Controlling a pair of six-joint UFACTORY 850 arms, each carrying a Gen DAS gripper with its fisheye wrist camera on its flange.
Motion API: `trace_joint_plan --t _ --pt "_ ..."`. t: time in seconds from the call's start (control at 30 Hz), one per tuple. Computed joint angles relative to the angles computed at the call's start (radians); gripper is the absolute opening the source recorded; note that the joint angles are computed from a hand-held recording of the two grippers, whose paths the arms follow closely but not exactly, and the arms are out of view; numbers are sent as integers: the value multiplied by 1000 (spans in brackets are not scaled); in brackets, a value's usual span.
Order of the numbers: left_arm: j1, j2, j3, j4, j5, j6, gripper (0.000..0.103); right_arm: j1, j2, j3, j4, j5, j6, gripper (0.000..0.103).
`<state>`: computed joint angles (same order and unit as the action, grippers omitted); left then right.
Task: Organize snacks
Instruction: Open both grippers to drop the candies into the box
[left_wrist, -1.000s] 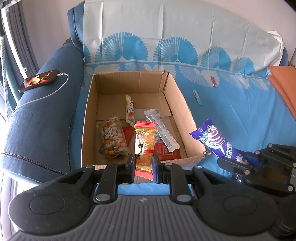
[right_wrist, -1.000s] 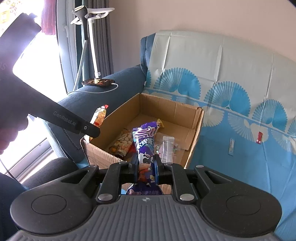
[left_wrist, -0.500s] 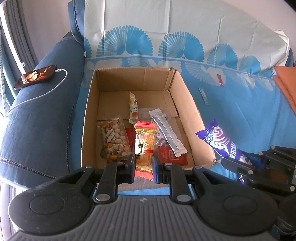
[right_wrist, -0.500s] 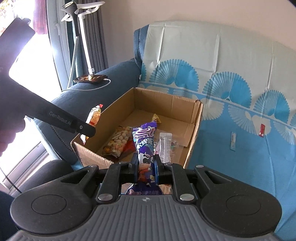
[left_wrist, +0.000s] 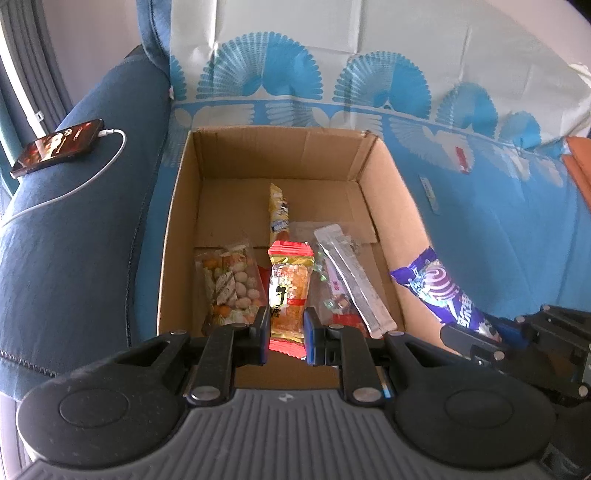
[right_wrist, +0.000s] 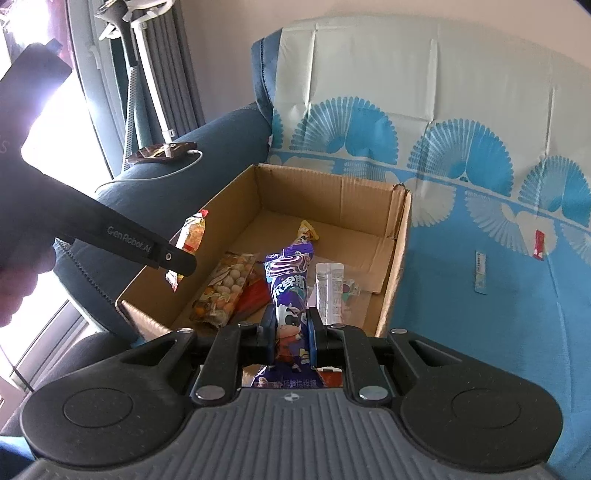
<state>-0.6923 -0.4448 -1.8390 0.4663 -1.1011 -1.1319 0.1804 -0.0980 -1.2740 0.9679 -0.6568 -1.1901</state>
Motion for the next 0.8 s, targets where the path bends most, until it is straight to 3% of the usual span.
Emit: trace_joint_plan --t 0.67,0.77,0.8 --pt "109 -110 -78 -67 32 68 21 53 -225 -215 -39 48 112 18" --pt "119 -122 -87 -74 22 73 22 59 -244 -231 -45 61 118 21" --pt "121 -123 -88 -73 18 68 29 61 -252 -240 -52 61 130 29"
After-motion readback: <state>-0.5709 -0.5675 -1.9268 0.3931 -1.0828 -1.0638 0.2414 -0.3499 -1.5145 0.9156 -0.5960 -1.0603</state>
